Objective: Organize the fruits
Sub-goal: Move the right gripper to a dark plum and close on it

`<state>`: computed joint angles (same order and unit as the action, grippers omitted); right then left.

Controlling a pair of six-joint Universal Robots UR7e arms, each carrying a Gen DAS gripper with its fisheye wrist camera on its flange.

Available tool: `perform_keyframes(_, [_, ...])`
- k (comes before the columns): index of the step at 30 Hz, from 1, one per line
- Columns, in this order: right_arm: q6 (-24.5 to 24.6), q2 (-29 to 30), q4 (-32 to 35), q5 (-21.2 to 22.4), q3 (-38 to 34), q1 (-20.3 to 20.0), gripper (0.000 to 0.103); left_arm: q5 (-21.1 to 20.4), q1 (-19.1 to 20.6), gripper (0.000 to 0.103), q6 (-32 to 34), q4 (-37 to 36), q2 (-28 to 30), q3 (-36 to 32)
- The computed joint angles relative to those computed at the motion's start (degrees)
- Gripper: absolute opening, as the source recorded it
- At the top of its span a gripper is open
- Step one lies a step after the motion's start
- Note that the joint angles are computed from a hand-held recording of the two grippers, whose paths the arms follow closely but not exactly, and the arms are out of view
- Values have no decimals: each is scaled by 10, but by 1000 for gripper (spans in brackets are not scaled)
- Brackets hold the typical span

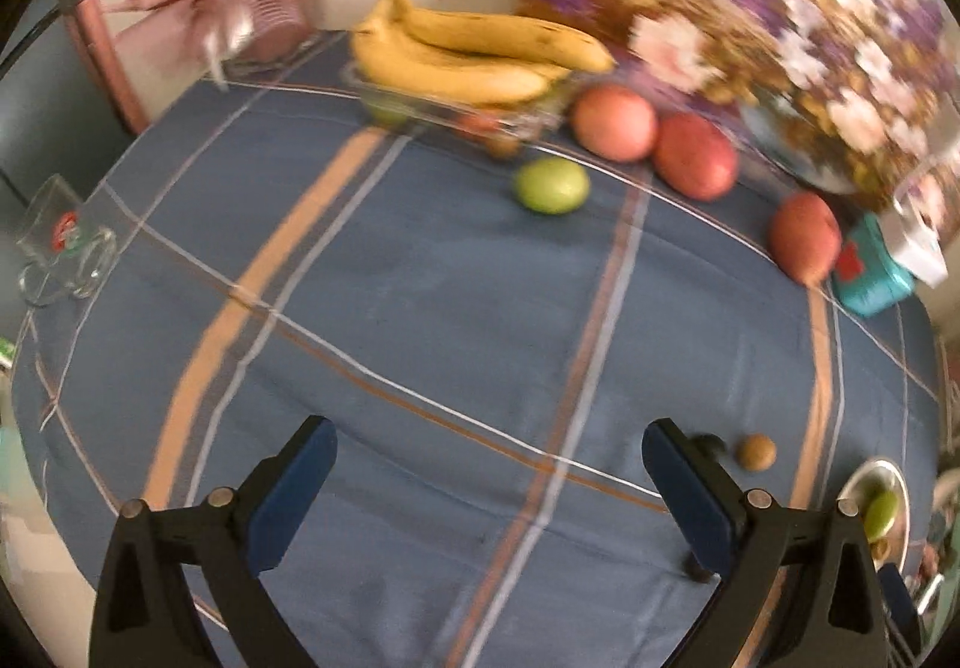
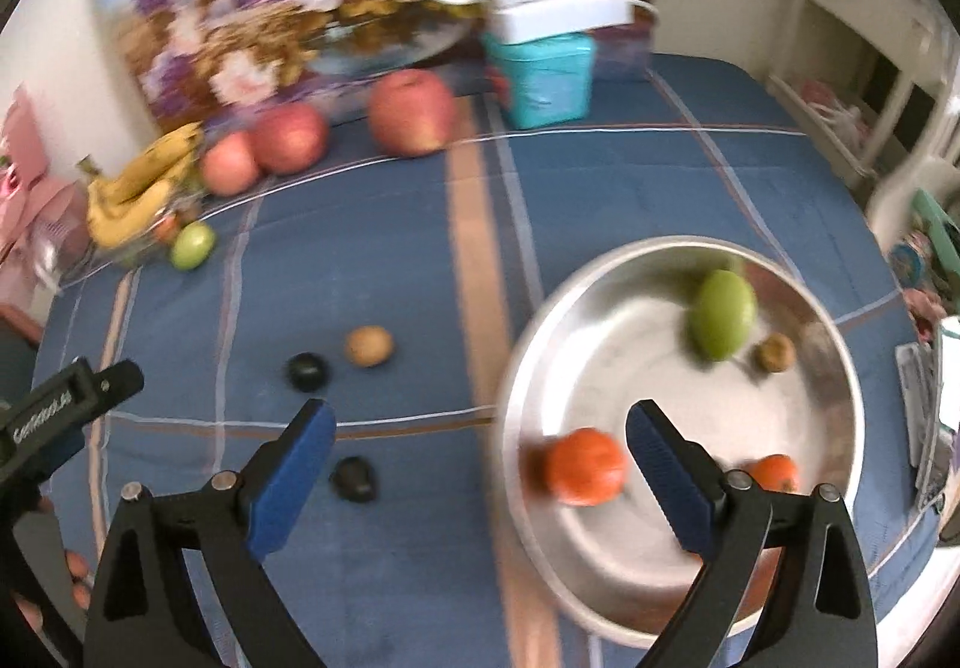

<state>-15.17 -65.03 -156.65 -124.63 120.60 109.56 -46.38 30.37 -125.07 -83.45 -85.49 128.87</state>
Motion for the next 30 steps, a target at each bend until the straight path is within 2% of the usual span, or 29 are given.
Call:
perform_keyframes(5, [-6, 5, 8, 24, 11, 18, 98, -11, -15, 103, -47, 51, -40, 13])
perform_keyframes(8, [0, 6, 15, 38, 14, 24, 98, -15, -15, 103, -43, 54, -53, 18])
perform_keyframes(13, [-4, 17, 20, 38, 16, 30, 98, -24, 2, 103, 13, -8, -49, 31])
perform_keyframes(20, [0, 32, 39, 37, 16, 23, 98, -46, 33, 103, 84, -72, -10, 36])
perform_keyframes(26, [-29, 51, 45, 34, 18, 18, 97, -62, 53, 103, 107, -117, -4, 52])
perform_keyframes(30, [-27, 65, 51, 15, 18, 8, 94, -62, 61, 103, 122, -129, 0, 52])
